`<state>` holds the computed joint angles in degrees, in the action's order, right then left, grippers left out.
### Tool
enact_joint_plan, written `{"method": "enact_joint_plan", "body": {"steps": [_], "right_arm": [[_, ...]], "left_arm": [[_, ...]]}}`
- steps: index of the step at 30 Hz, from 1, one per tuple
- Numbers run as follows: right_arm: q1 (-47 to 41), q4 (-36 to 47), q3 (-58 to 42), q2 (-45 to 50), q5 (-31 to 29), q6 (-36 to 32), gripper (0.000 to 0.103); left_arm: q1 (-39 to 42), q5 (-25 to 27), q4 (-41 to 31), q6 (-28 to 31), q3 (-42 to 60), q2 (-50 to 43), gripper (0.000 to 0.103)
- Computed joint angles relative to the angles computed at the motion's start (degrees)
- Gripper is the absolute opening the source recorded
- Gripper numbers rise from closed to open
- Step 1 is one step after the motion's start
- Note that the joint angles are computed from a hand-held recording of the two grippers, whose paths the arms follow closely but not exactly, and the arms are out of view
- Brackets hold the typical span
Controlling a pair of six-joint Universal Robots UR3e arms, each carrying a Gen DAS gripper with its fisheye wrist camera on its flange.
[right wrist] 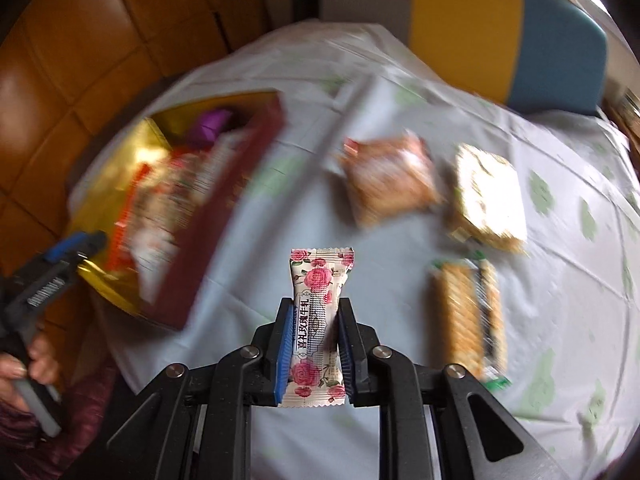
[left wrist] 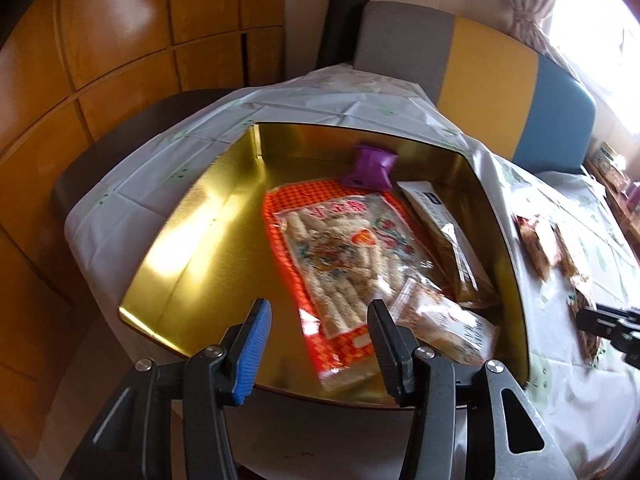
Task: Organize snacks
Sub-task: 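Carry the pink floral wrapper with the right gripper and release it in the tray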
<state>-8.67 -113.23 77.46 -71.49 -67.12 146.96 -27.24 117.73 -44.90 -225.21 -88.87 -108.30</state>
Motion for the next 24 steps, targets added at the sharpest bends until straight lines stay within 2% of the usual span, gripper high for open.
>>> {"method": "enact_joint_plan", "body": {"steps": [4, 9, 12, 13, 15, 18, 24], "right_arm": [[4.5, 5.3, -7.1, 2.3, 4.9, 1.5, 0.02], [12.1, 6.6, -21.7, 12.1, 5.7, 7.7, 0.021], [15.5, 6.4, -30.9, 19.3, 5.5, 12.3, 0.028], [16.1, 7.7, -34.1, 21.8, 6.1, 13.0, 0.033], [16.2, 8.9, -36.5, 23.7, 5.5, 14.1, 0.034], [16.4, 5.2, -31.3, 21.9, 4.2, 14.4, 0.034], [13.6, -1.4, -16.0, 13.7, 2.9, 10.6, 0.034]], "left_arm": [[1.5, -0.4, 0.4, -0.9, -2.3, 1.9, 0.051], [2.2, -0.3, 1.1, -1.2, -4.2, 3.1, 0.051], [2.2, -0.4, 1.4, -1.1, -4.5, 3.3, 0.051], [2.1, -0.2, 1.5, -1.0, -4.6, 3.3, 0.051], [2.1, -0.2, 1.8, -0.7, -4.6, 3.2, 0.051], [1.9, 0.0, 2.1, -0.3, -4.6, 2.8, 0.051], [1.1, 0.1, 1.4, 0.2, -3.0, 1.8, 0.051]]}}
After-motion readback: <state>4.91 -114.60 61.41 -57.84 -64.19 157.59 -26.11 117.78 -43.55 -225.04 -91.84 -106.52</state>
